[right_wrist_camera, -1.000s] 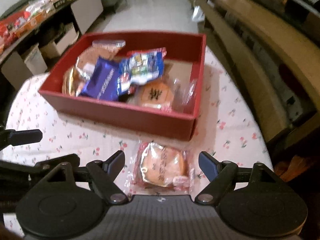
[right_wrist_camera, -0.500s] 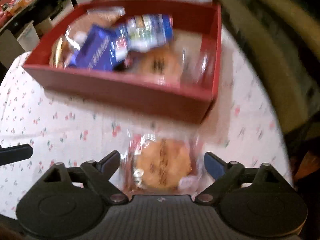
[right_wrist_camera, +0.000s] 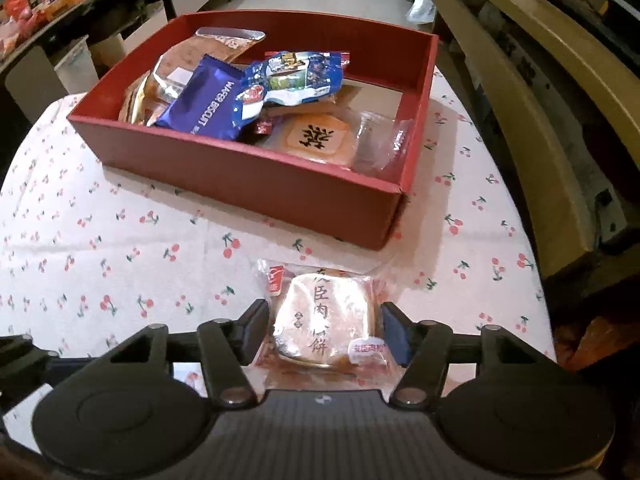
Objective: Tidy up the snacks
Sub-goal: 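Grasp the white duck-snack pack with the left gripper while the right grasps the round meat-floss cake, then carry the white pack in the left gripper and the round cake in the right over the red box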
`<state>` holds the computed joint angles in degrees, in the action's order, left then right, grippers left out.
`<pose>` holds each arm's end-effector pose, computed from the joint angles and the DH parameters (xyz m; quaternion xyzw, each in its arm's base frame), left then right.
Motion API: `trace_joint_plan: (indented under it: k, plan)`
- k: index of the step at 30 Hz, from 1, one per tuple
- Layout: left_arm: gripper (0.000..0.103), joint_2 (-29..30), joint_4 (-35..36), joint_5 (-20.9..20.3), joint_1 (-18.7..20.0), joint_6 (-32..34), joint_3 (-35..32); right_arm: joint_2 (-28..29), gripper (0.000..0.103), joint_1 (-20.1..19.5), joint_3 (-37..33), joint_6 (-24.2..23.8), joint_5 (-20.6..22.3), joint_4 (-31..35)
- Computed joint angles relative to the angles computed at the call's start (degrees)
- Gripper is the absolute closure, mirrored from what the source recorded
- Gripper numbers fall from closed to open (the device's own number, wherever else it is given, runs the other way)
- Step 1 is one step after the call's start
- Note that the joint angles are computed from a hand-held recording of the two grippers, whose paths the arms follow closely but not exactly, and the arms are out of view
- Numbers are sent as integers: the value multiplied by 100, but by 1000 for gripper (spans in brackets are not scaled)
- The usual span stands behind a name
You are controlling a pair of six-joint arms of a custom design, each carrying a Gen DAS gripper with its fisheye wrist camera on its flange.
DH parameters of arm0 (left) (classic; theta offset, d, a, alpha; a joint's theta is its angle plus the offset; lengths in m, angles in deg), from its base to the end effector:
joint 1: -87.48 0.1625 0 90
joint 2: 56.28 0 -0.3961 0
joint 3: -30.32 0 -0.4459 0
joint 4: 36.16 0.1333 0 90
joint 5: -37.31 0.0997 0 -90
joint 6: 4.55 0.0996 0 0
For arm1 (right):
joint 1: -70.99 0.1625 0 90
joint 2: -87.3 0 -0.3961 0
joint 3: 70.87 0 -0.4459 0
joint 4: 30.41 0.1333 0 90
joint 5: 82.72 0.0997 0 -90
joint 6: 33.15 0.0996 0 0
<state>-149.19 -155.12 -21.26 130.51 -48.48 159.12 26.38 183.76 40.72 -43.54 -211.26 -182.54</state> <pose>-0.1878 -0.4287 0.2003 0.0419 0.9601 -0.1519 0.2311 0.2934 -0.5149 0.1072 0.2364 -0.9096 0.1291 0.3163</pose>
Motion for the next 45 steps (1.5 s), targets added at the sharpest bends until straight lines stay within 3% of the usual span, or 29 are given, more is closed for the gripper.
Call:
trace_joint_plan:
  k: [7,8,14,17,20,24,31,34,38,42,45]
  plan:
    - [10,570,-215,415,-188,-738,-80,-171,24,-50,-2,33,130,-140]
    - [11,614,-192,538,-224,-842,-77,-191,33,-52,-6,27,132,-170]
    - [34,547,266,923,-366,-526,-62,-292,35,-135,-25,165,278,127]
    - [36,384,523,900,-384,-431,-26,-356,35,-191,-15,269,408,205]
    - [36,273,744,881,-418,-253,-10,-371,34,-209,-18,389,399,233]
    - [38,27,1052,829,-393,-29,18,-348,21,-256,-85,675,466,360]
    - [37,-338,831,610,-238,294,187,-179,11,-267,-246,838,648,708]
    - [36,-371,686,603,-242,396,234,0,7,-218,-350,766,512,820]
    - [29,-389,546,550,-237,479,255,180,0,-154,-427,659,327,779]
    - [24,-359,523,597,-283,554,284,319,0,-2,-412,399,-46,714]
    - [18,-269,536,649,-324,580,274,220,0,-29,-370,485,95,794]
